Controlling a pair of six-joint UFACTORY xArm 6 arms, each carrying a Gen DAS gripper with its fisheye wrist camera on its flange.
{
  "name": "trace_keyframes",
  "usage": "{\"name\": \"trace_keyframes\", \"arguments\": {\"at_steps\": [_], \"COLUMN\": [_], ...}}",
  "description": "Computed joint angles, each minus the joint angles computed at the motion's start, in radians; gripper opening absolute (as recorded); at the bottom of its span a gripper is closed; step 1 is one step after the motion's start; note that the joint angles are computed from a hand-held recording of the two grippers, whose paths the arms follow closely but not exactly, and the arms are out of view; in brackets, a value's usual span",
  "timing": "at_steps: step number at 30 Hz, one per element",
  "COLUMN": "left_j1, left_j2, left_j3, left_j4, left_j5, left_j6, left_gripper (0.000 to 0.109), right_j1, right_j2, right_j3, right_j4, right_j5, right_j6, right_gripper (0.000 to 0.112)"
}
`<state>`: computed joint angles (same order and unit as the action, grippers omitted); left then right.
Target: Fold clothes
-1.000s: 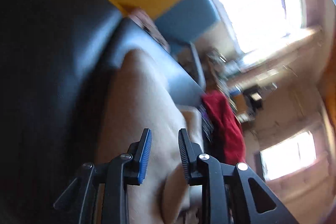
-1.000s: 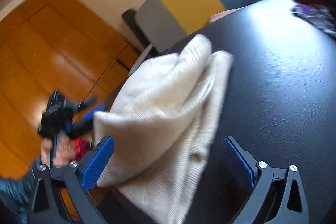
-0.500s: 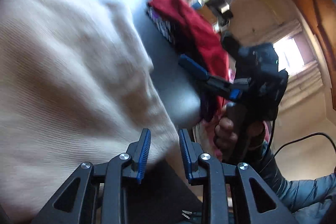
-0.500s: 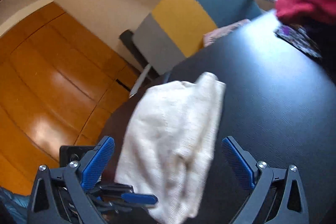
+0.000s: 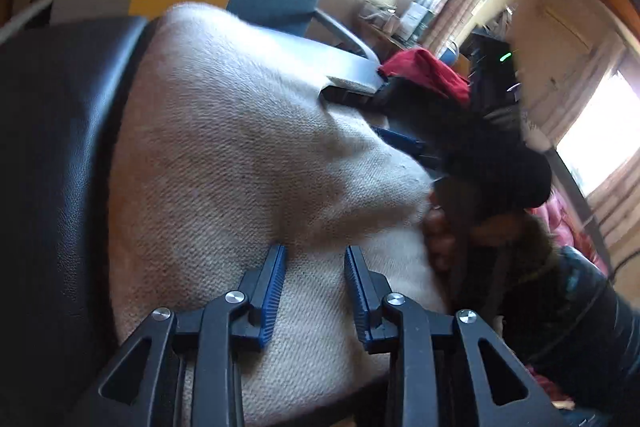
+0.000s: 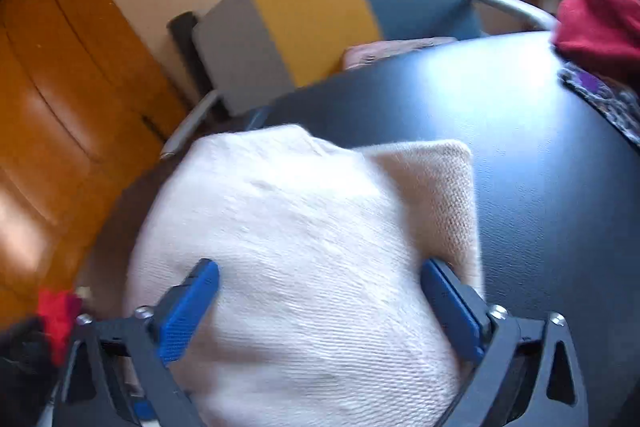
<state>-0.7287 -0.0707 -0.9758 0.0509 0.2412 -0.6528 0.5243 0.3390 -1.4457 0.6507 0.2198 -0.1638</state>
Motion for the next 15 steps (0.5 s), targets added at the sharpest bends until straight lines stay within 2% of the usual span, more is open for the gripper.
{"name": "trace_keyframes", "arguments": {"at_steps": [2,4,5,6,8,10,12,15], "left_j1": [-0.002,0.005,0.014,0.031,0.069,0.104,0.128,0.132], "left_j2": [-0.002,0.000,-0.008,-0.028,-0.025,0.027,0.090,0.267], "left_j3": [0.002,0.007,0.010,0.022,-0.008,-0.104,-0.207,-0.420], "left_j4": [0.033,-0.020,0.004,0.071,0.270,0.336,0.422,0.361], "left_j5": [0.001,-0.016,-0.024,-0.037,-0.065,-0.078,-0.026,0.167], "left_j6": [-0.010,0.020,-0.012,-0.075,-0.251,-0.287,-0.337,-0.286], "left_gripper": [0.030,0.028,0.027,0.027,0.028,0.031,0.031,0.031], "right_j1": [-0.002,-0.023,-0.030,-0.032,-0.034,-0.035,-0.037,-0.038], "right_j2": [-0.014,-0.002,0.004,0.005,0.006,0.006,0.000,-0.005], "right_j3": [0.036,0.023,0.014,0.011,0.009,0.010,0.017,0.025], "right_j4": [0.082,0.030,0.042,0.088,0.098,0.062,0.019,0.002], "right_j5": [-0.046,-0.019,-0.005,-0.001,0.001,0.004,0.003,-0.002], "right_j6": [-0.073,0.001,0.007,-0.030,-0.045,-0.025,0.003,0.015], "right_gripper": [0.093,0.093,0.094,0.094,0.095,0.097,0.097,0.097]}}
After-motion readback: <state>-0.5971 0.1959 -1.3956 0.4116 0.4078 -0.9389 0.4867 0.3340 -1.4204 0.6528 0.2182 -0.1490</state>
